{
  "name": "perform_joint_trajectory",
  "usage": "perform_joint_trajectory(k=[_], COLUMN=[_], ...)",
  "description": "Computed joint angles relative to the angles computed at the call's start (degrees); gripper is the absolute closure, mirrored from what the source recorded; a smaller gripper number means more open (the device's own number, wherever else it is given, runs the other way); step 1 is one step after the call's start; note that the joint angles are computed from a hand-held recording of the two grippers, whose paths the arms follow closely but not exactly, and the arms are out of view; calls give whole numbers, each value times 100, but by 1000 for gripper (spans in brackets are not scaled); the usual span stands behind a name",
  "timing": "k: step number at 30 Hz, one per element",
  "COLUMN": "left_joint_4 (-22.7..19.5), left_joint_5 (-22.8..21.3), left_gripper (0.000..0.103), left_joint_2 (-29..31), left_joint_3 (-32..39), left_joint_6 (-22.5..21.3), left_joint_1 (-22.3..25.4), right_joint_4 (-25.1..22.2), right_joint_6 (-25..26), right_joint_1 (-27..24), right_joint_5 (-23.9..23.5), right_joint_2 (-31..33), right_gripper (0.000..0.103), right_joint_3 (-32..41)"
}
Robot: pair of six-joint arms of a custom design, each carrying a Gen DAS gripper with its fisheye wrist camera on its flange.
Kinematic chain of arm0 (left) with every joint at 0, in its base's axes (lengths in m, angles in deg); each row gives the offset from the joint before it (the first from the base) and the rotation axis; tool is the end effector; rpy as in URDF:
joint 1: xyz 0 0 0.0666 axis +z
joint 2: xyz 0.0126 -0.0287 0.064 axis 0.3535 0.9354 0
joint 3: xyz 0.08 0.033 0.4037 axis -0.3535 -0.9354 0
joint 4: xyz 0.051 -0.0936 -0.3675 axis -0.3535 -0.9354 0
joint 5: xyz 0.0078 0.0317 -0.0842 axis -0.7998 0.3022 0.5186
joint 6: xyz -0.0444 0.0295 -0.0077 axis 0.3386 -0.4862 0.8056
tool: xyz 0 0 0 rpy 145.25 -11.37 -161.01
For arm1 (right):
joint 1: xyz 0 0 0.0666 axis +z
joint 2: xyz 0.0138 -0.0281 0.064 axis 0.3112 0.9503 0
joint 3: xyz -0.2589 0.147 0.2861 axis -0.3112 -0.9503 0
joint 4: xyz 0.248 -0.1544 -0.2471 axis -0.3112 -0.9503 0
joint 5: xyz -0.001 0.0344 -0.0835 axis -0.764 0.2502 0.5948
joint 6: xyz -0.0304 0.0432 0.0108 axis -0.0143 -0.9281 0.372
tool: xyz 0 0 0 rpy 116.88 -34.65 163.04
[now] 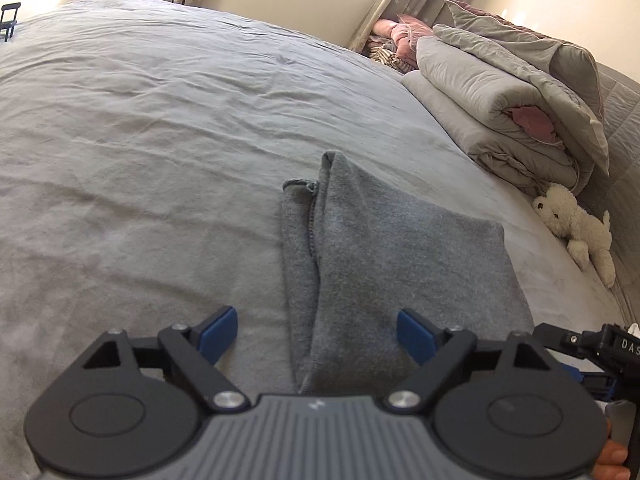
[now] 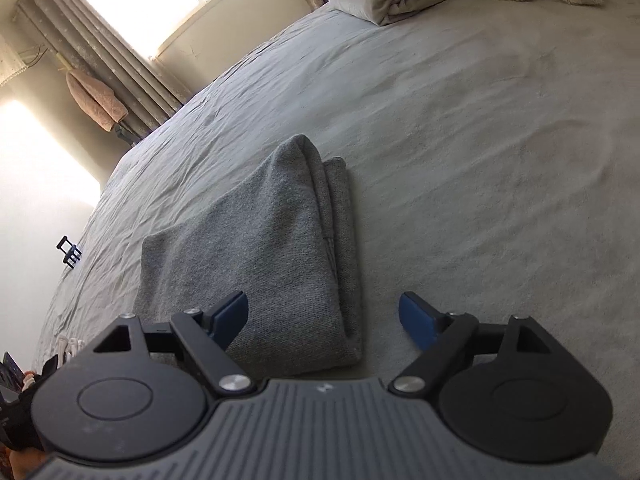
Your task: Fold clothes
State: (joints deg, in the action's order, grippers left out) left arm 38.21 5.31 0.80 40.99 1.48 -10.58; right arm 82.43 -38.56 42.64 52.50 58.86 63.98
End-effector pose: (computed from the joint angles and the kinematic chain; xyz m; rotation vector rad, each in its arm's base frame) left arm 0.4053 -0.2364 0.2309 -0.3650 2.2914 -0.3804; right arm 0.4574 0.2148 0.2388 0.1481 2.3484 0.7459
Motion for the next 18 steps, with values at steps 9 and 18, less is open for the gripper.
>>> perform_joint_trajectory(k=[9, 18], left_joint_4=[246, -52], left_joint_5=[132, 373], left_gripper=[50, 82], left_joint_2=[201, -222], left_joint_3=[144, 3], left_joint_6=[-179, 88], left_joint_1=[-168, -104], right_joint_4=[731, 660], right_joint_6=[410, 205], right_joint_1=[487, 604], right_joint_5=[681, 991], right_joint_2=[80, -259], right_gripper=[42, 79], right_joint_3=[-238, -331])
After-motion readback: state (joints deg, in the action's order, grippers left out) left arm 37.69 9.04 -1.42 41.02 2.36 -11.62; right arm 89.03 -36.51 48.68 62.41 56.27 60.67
